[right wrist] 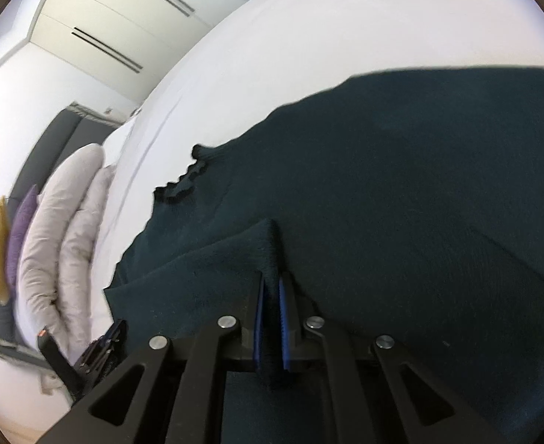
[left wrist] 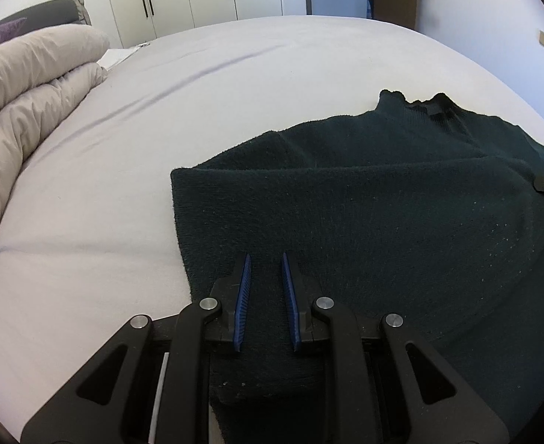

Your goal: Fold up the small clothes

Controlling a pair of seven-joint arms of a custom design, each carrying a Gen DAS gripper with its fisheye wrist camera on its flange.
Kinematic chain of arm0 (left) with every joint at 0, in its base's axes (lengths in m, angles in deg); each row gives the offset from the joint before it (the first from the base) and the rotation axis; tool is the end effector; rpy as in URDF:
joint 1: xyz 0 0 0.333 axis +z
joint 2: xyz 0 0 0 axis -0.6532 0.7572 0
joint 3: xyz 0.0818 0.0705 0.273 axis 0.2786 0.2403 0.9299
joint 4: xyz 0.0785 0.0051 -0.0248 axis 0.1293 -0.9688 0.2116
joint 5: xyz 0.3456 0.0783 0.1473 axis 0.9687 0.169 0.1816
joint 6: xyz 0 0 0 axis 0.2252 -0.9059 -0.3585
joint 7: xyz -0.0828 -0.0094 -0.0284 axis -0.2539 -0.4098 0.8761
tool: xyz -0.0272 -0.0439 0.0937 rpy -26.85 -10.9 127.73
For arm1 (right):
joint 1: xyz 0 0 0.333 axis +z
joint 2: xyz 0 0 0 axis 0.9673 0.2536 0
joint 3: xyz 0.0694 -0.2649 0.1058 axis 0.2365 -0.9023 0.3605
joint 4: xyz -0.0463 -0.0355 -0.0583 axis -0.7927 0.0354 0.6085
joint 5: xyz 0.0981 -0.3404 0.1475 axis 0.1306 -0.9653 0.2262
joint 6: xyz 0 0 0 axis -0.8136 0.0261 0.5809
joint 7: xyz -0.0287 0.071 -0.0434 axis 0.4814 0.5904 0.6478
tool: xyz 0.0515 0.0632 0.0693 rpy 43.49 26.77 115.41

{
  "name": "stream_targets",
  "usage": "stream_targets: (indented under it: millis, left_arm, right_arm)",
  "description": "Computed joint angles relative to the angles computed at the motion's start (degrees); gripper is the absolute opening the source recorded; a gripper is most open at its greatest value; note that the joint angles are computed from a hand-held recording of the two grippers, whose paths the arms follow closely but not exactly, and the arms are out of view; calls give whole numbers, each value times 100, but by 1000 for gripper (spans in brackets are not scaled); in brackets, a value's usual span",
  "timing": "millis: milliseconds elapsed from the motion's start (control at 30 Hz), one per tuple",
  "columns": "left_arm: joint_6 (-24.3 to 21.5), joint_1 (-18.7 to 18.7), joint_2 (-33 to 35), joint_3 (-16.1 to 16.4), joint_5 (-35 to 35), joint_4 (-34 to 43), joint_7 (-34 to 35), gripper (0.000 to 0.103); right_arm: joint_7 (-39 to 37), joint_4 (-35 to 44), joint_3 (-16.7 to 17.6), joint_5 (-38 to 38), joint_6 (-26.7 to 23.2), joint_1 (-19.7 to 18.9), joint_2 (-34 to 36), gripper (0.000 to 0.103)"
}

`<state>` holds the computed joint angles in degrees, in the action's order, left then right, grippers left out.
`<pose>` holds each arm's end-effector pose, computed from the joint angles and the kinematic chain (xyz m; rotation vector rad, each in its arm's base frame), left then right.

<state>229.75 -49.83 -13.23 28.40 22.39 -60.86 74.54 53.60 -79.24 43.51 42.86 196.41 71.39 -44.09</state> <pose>0.5480 -0.1707 0.3503 -2.0671 1.4394 -0.4231 0.6872 0.0038 0.4095 -1.8127 1.6172 0.1758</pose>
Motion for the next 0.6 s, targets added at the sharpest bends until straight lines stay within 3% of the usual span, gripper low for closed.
stream_targets:
  millis: [100,133,167,200,267,333,400,433,500,533,567,600]
  left_arm:
    - [159,27,-20,32,79,-69,-150,17]
    - [138,22,-16,31,101,-64,-166,17]
    - [54,0,-5,21,135,-41,-174,17]
    - [-61,-30,23,4,155,5,-160,17]
    - [-274,-87,79,-22,177,98,-117,17]
    - [-313,-105,99,-21,195,122,-117,17]
    - [-150,-69,70,7,209,59,-177,17]
    - [-42,-42,46,23,213,12,-211,18]
    - [107,-5,13,42,245,-54,-279,18]
    - [142,3,-9,47,277,-90,-318,18]
    - [165,11,-20,47,294,-105,-344,18]
    - [196,22,-30,49,311,-121,-365,18]
  right_arm:
    - [687,-807,-264,-542,1403,426,-603,19]
    - [803,-1012,-242,-449,1712,435,-768,27]
    - [517,-1138,-89,-27,1786,319,-901,27]
    - [56,-1188,72,439,1605,199,-998,27]
    - [-682,-1066,250,1133,567,71,-1016,27]
    - [-901,-814,311,1378,-506,128,-802,27]
    - [-932,-637,324,1317,-951,306,-565,27]
    - [-940,-555,317,1236,-1021,396,-447,27]
    - [-651,-477,234,953,-708,616,-199,28]
    - [-540,-405,225,1010,-702,575,-56,8]
    - [-484,-339,240,1206,-746,453,68,0]
    - [-483,-275,259,1429,-836,290,172,0]
